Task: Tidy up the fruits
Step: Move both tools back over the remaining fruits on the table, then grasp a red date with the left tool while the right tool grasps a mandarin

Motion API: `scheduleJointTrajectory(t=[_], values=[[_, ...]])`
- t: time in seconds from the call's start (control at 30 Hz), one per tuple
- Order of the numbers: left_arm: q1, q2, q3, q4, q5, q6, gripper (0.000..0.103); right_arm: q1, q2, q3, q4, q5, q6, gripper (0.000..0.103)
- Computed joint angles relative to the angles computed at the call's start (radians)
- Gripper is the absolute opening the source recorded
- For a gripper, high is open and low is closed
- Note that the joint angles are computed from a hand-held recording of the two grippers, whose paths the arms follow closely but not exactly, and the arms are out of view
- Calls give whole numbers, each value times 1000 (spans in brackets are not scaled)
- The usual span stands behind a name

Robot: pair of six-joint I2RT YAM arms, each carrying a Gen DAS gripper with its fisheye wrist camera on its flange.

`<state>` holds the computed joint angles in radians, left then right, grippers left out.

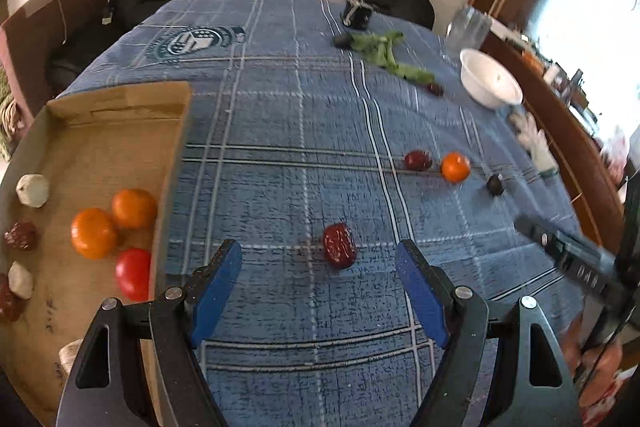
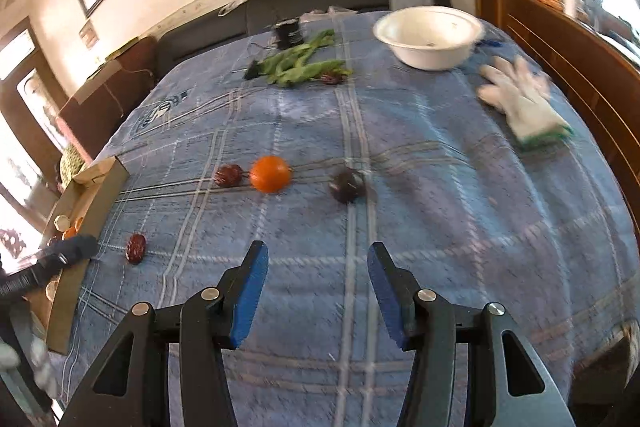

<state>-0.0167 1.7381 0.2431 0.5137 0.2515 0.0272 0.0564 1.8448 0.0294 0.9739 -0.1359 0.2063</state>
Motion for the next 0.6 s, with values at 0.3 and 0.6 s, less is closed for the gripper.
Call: scheduleJointTrajectory(t=[0.3, 0.6], values=[[-80, 218, 55, 148, -51, 1, 63, 213, 147, 282, -130, 202, 35, 56], [-103, 298, 62, 262, -70, 6, 61, 210, 258, 400, -176, 218, 23, 56]])
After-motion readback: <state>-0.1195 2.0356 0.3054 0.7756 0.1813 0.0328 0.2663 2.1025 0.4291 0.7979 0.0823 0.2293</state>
